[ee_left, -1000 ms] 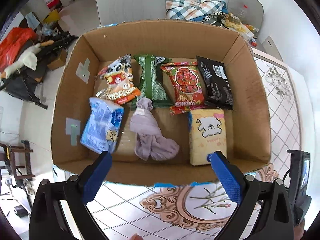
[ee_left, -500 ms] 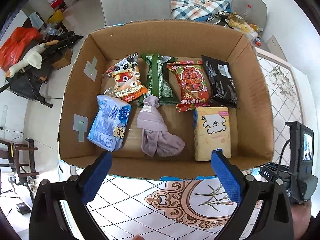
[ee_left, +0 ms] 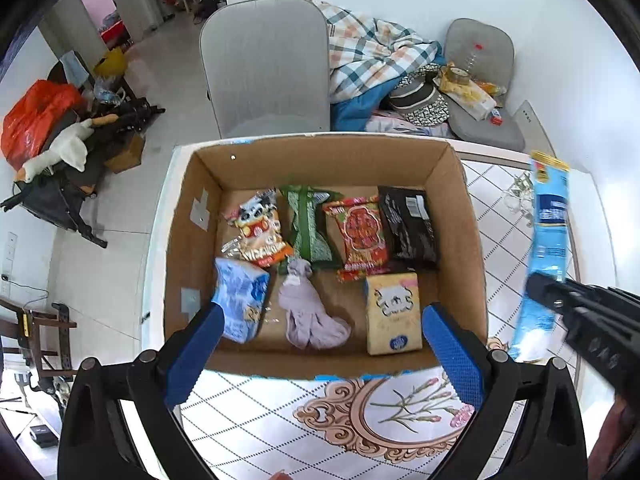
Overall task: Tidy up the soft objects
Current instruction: 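Lower the blue tube into the box with the right tool and open it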
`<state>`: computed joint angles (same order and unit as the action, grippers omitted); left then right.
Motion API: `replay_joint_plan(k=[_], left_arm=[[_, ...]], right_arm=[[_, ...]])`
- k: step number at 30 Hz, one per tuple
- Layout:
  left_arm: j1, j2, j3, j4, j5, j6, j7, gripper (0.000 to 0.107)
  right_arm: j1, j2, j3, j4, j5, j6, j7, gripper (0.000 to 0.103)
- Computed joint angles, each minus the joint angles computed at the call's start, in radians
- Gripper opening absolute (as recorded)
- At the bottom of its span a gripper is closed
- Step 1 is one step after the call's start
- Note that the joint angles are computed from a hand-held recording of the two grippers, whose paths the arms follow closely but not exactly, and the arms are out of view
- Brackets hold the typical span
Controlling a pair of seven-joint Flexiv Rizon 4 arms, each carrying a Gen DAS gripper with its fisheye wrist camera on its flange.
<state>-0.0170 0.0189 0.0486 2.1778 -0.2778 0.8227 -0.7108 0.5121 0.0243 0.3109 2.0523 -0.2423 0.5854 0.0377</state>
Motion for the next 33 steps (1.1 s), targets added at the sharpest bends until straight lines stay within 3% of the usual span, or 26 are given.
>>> replay_joint_plan(k=[9,17,20,22,27,31,33], left_arm=[[0.009,-0.117,-0.016,-0.075,0.061,0.031,-0.070,0.102],[0.014,-0.181,-0.019,-0.118,0.095,0.016,-0.111,0.102],[0.017,-0.193,-0.018,-0.130,0.105,-0.009,-0.126,0.102],[0.021,-0.193,-0.019,-0.132,0.095,-0.021,-0.121,0.102],[0.022,-0.173,-0.015,-0.122,0.102,-0.017,-0.118,0.102],[0.030,-0.137,-0.010,-0.106,0.077,-0.028,-0.089,0.102],[0.035,-0.110,-0.005,-0.096,0.062,-0.035,-0.070,0.102]], right_arm=[[0.006,-0.183,-0.037,-0.029,0.017,0.101,-0.086,0.015],[-0.002,-0.269,-0.052,-0.022,0.079,0.146,-0.131,0.019],[-0.002,-0.273,-0.054,-0.028,0.092,0.136,-0.141,0.034],[0.003,-0.267,-0.057,-0.031,0.083,0.118,-0.129,0.053],[0.017,-0.235,-0.058,-0.029,0.040,0.088,-0.081,0.056],[0.020,-0.202,-0.048,-0.010,0.032,0.106,-0.044,0.079],[0.024,-0.186,-0.042,-0.007,0.028,0.098,-0.030,0.083]])
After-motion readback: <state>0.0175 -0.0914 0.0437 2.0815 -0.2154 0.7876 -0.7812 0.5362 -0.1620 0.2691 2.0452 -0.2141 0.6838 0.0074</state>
